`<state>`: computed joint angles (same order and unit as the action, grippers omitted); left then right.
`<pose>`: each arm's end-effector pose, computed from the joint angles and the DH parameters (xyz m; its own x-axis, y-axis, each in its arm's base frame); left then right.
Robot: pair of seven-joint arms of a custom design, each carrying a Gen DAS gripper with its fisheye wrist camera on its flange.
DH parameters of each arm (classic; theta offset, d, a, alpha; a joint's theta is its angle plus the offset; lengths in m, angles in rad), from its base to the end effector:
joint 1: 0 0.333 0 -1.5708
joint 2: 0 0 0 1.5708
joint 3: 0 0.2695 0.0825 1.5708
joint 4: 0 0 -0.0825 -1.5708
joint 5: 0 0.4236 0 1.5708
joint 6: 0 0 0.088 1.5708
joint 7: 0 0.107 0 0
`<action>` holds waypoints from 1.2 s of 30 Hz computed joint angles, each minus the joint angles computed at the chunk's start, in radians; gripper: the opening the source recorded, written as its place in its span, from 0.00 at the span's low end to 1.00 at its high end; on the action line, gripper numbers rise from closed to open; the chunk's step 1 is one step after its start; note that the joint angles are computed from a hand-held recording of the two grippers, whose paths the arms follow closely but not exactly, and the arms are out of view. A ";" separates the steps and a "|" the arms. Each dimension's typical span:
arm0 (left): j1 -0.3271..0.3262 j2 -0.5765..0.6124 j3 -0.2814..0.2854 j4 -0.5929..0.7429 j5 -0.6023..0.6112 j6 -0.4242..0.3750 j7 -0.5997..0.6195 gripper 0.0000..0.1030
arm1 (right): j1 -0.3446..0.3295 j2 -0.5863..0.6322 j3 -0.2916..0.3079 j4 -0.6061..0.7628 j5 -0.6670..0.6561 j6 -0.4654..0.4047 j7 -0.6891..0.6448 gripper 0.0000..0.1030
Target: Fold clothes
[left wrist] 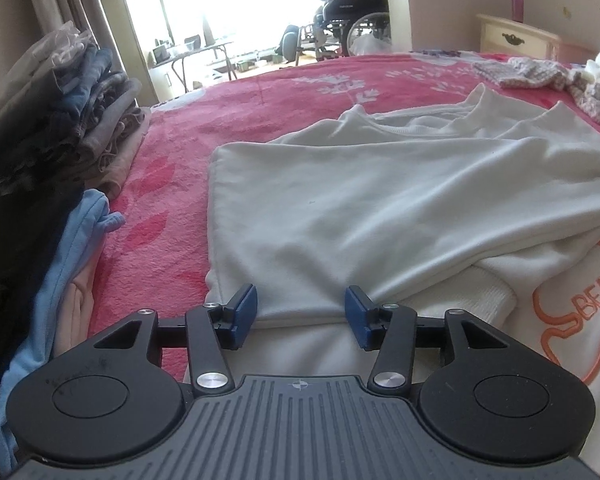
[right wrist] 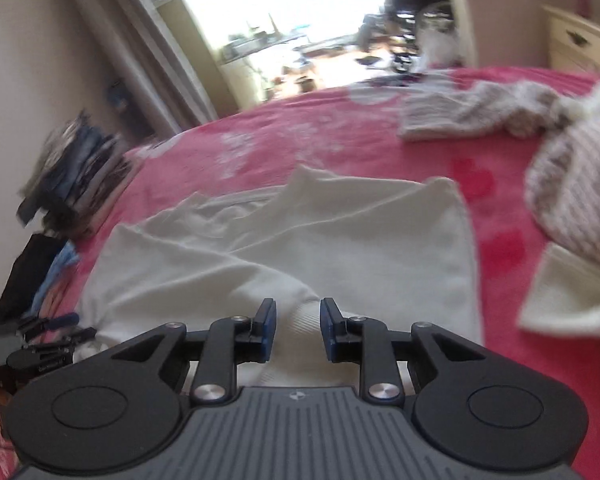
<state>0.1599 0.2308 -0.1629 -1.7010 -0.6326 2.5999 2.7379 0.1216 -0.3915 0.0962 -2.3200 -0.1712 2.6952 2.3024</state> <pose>0.7009 0.0180 0.4724 -0.5844 -0.7907 -0.1823 -0.4760 0.5160 -0.7121 0.5223 0.1246 0.5249 -0.2475 -0.9197 -0.3049 -0.6696 0.3898 -0.6322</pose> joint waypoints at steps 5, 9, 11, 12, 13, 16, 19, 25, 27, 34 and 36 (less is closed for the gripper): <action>0.002 -0.013 0.001 -0.021 -0.005 0.014 0.027 0.52 | -0.008 0.042 0.000 0.009 -0.065 -0.096 -0.033 0.21; 0.005 -0.015 0.001 -0.027 -0.016 0.014 0.054 0.52 | -0.044 0.022 0.033 0.040 -0.163 -0.061 0.077 0.24; 0.004 -0.014 0.002 -0.028 -0.023 0.016 0.051 0.52 | -0.021 0.075 0.019 0.091 -0.160 -0.004 0.024 0.24; 0.004 -0.014 0.002 -0.030 -0.028 0.021 0.048 0.53 | -0.004 0.111 0.008 0.120 -0.145 0.026 -0.019 0.23; 0.005 -0.015 0.000 -0.035 -0.036 0.027 0.054 0.53 | 0.011 0.153 0.000 0.150 -0.128 0.032 -0.060 0.23; 0.007 -0.021 -0.006 -0.049 -0.065 0.047 0.089 0.53 | 0.030 0.274 -0.008 0.242 -0.138 -0.009 -0.126 0.21; 0.005 -0.018 -0.001 -0.042 -0.064 0.037 0.083 0.53 | 0.017 0.296 -0.013 0.258 -0.286 -0.080 0.067 0.20; 0.022 -0.010 0.001 -0.021 -0.106 -0.016 0.100 0.53 | 0.061 0.316 -0.034 0.296 -0.226 0.079 -0.031 0.23; 0.028 -0.008 0.001 -0.018 -0.124 -0.030 0.111 0.53 | 0.090 0.379 -0.040 0.348 -0.070 0.112 -0.216 0.22; 0.046 -0.010 0.019 0.016 -0.134 -0.111 0.093 0.53 | 0.141 0.486 -0.111 0.466 -0.248 0.013 0.058 0.22; 0.057 -0.014 0.023 0.030 -0.154 -0.134 0.095 0.53 | 0.127 0.433 -0.105 0.414 -0.253 0.061 0.076 0.22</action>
<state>0.2168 0.2164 -0.1396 -1.6708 -0.7862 2.4660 2.8333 0.2484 0.0417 -0.0087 -1.9056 -0.4241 2.7566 2.3785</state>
